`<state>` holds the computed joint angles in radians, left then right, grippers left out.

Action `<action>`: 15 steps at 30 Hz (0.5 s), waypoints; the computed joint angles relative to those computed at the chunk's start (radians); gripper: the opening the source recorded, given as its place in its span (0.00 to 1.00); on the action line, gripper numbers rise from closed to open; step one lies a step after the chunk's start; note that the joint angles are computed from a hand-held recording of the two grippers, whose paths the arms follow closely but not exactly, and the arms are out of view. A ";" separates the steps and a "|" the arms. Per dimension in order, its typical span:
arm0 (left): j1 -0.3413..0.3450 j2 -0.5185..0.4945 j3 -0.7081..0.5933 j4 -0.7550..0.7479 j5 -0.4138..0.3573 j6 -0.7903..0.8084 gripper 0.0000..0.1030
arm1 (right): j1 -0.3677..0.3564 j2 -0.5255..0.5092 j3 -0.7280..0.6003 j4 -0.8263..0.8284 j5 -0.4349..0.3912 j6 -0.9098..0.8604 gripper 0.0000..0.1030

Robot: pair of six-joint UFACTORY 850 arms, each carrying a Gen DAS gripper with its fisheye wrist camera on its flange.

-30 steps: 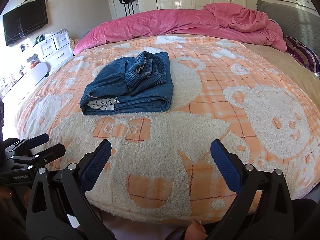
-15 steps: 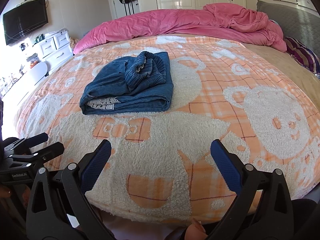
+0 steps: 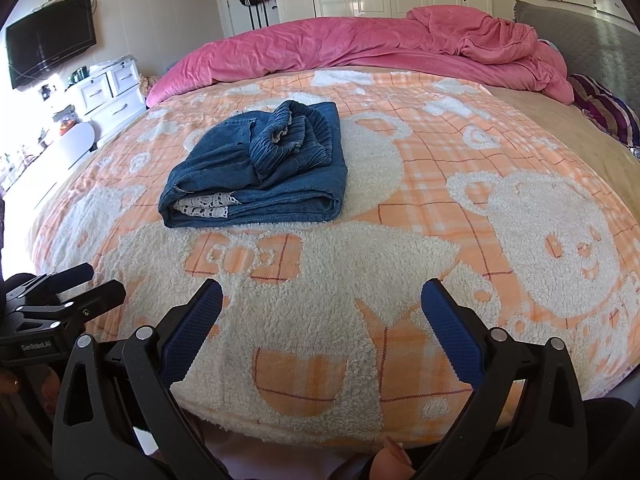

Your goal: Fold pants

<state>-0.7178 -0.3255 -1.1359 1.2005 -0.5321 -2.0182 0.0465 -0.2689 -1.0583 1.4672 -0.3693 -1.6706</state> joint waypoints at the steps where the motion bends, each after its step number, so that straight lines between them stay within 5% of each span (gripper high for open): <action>1: 0.000 -0.001 -0.001 -0.003 0.000 0.004 0.96 | 0.001 0.000 0.001 0.002 -0.001 -0.003 0.91; 15: 0.000 -0.005 -0.010 -0.026 0.003 0.033 0.96 | 0.001 -0.001 -0.001 -0.003 -0.001 -0.002 0.91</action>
<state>-0.7175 -0.3308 -1.1454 1.1746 -0.5289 -1.9856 0.0471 -0.2701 -1.0588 1.4639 -0.3706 -1.6724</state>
